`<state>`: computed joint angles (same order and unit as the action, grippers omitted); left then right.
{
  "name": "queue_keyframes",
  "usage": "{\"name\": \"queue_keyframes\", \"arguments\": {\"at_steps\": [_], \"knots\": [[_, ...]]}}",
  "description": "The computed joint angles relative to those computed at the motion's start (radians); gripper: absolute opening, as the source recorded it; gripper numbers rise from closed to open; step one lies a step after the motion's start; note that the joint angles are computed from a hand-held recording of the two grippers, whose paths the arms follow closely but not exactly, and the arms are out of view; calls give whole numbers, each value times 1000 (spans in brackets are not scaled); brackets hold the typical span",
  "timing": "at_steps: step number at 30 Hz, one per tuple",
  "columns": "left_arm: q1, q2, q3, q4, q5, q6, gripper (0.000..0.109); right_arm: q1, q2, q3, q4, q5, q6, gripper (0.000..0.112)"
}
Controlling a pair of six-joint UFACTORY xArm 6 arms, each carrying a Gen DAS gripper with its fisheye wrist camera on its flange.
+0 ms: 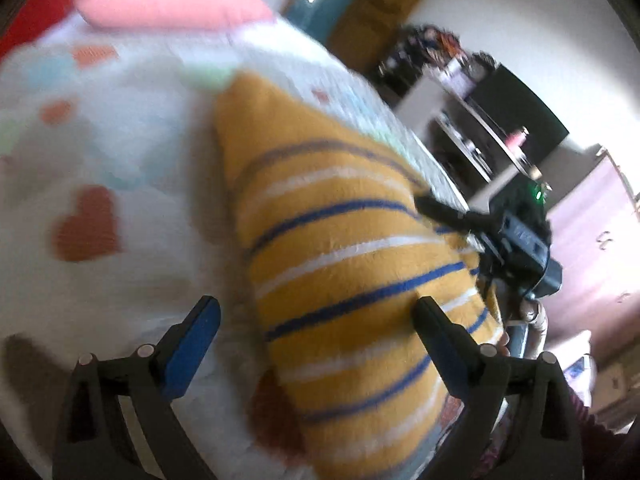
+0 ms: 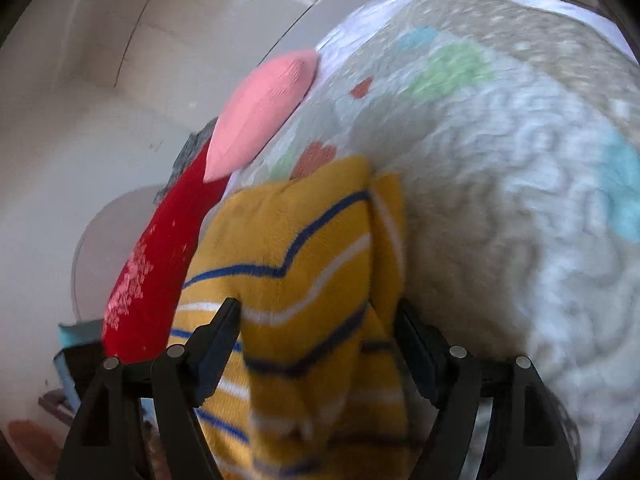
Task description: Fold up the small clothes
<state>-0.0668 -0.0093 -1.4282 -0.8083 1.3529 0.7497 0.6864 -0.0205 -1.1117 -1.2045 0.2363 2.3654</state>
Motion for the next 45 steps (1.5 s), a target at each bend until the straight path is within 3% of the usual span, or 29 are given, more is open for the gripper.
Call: {"name": "queue_keyframes", "arguments": {"at_steps": [2, 3, 5, 8, 10, 12, 14, 16, 17, 21, 24, 26, 31, 34, 36, 39, 41, 45], "knots": [[-7, 41, -21, -25, 28, -29, 93, -13, 31, -29, 28, -40, -25, 73], [0, 43, -21, -56, 34, -27, 86, -22, 48, -45, 24, -72, -17, 61], [15, 46, -42, -81, 60, -46, 72, -29, 70, -82, 3, -92, 16, 53], [44, 50, -91, -108, 63, -56, 68, -27, 108, -176, 67, -79, -116, 47], [56, 54, -131, -110, 33, -66, 68, -31, 140, -238, 68, -87, -149, 46], [47, 57, -160, -57, -27, -85, 71, -32, 195, -314, 180, -77, -305, 47], [19, 41, -143, 49, -150, -129, 81, -17, 242, -365, 338, 7, -467, 57], [-4, 0, -72, 171, -261, -184, 81, 6, 247, -370, 430, 126, -538, 60], [-7, -23, -32, 227, -291, -208, 81, 18, 247, -367, 427, 177, -519, 60], [18, -169, 151, 242, -383, -171, 81, 78, 172, -311, 251, 287, -344, 60], [45, -301, 290, 254, -458, -170, 81, 192, 146, -368, 193, 504, -404, 60], [50, -394, 381, 265, -517, -173, 82, 243, 165, -429, 179, 575, -473, 60], [56, -592, 534, 361, -640, -233, 92, 268, 262, -522, 275, 488, -587, 60], [71, -673, 578, 412, -678, -265, 95, 256, 292, -496, 376, 443, -558, 60], [89, -734, 615, 391, -714, -232, 101, 277, 276, -465, 336, 466, -475, 60], [99, -817, 677, 295, -815, -139, 103, 338, 233, -442, 256, 539, -372, 67], [113, -853, 684, 260, -804, -112, 103, 388, 218, -448, 231, 618, -347, 71], [152, -879, 657, 159, -700, -51, 103, 495, 232, -515, 230, 813, -365, 76]]}}
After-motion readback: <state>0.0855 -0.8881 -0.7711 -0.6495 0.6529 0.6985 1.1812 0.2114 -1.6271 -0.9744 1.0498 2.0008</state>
